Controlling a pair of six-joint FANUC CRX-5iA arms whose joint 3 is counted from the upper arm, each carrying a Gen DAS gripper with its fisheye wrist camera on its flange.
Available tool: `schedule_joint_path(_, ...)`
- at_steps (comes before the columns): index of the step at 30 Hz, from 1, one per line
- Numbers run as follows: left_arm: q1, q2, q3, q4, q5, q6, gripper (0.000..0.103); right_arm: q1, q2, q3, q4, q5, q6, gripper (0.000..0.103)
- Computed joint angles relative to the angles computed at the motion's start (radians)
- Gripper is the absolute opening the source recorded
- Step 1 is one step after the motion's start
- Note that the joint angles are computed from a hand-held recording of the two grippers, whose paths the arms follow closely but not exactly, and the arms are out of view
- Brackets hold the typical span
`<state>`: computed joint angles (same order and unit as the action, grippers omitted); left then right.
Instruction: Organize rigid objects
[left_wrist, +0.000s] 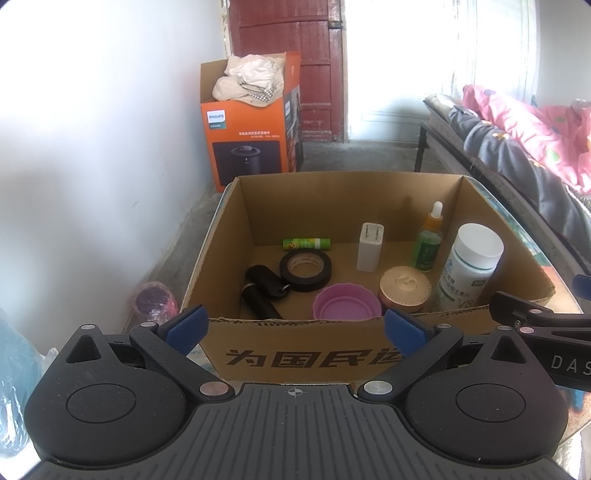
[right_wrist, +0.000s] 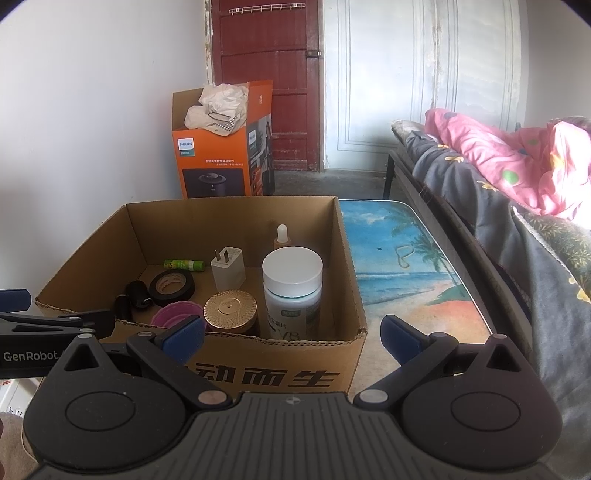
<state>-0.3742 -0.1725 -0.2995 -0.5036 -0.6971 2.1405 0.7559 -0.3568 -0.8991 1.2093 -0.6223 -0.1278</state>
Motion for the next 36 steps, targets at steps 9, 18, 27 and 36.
schedule_joint_path(9,0.002,-0.001,-0.002,0.002,0.003,-0.003,0.102,-0.002,-0.001,-0.001,0.004,0.001,-0.002,0.103)
schedule_joint_path(18,0.006,0.0,-0.001,0.008,0.005,-0.01,0.102,-0.001,-0.001,-0.001,0.002,0.001,-0.001,0.103)
schedule_joint_path(27,-0.003,0.006,0.01,-0.003,-0.01,0.004,0.102,0.004,0.0,0.005,-0.008,-0.005,0.006,0.103)
schedule_joint_path(36,-0.012,0.009,0.016,-0.019,-0.017,0.016,0.102,-0.001,0.003,0.006,-0.004,0.001,0.004,0.103)
